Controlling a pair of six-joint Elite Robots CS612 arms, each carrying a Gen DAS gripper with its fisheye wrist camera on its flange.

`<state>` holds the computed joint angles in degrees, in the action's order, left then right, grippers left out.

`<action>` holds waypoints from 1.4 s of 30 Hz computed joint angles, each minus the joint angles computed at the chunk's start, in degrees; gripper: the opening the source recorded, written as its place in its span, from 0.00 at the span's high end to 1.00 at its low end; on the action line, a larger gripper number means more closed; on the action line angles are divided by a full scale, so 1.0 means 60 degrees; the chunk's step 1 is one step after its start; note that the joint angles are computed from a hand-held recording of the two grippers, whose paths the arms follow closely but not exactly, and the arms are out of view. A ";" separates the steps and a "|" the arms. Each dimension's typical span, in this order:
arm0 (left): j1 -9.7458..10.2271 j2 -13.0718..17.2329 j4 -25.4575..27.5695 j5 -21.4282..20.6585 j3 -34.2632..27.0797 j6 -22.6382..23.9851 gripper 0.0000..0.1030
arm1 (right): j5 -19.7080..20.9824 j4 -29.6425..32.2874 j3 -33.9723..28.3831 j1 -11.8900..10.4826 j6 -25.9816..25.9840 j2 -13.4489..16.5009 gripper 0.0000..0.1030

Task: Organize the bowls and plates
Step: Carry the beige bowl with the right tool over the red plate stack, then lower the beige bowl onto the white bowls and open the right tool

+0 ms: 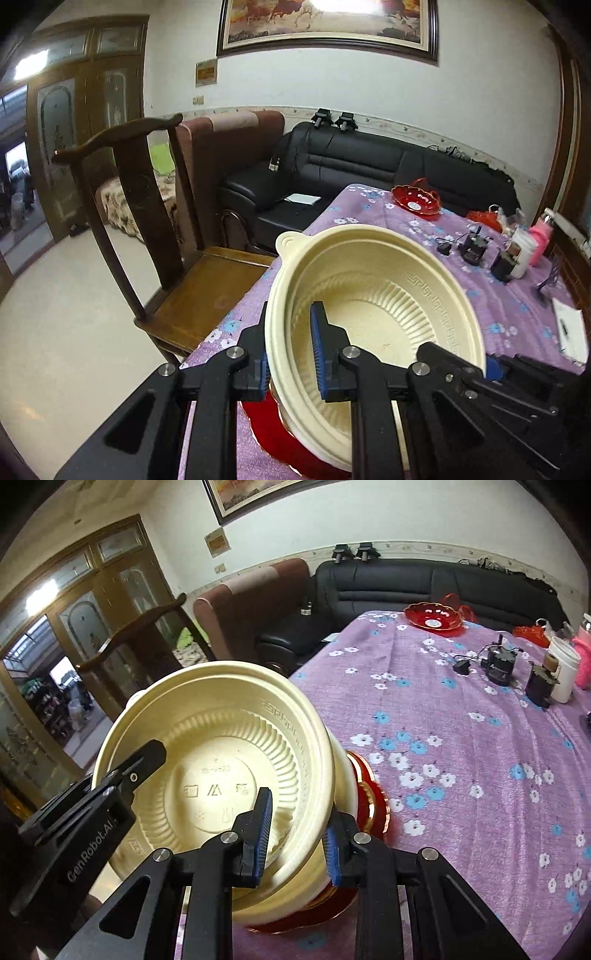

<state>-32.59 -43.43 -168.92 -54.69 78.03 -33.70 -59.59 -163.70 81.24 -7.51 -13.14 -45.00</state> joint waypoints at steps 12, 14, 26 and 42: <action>-0.0130 -0.0117 -0.0583 0.0684 0.0263 -0.0106 0.32 | -0.0017 -0.0599 0.0097 -0.0020 0.0067 0.0008 0.69; -0.0140 -0.0186 -0.0618 0.0679 0.0349 -0.0161 0.32 | 0.0122 -0.0731 0.0127 -0.0049 0.0159 0.0013 0.55; -0.0218 -0.0435 -0.0437 0.0789 0.0655 -0.0620 0.24 | 0.0107 -0.1532 0.0369 -0.0113 0.0239 -0.0058 0.38; -0.0456 -0.0581 -0.0497 0.1101 0.0843 -0.0508 0.15 | 0.0159 -0.4023 0.1585 -0.0679 0.1732 -0.0480 0.26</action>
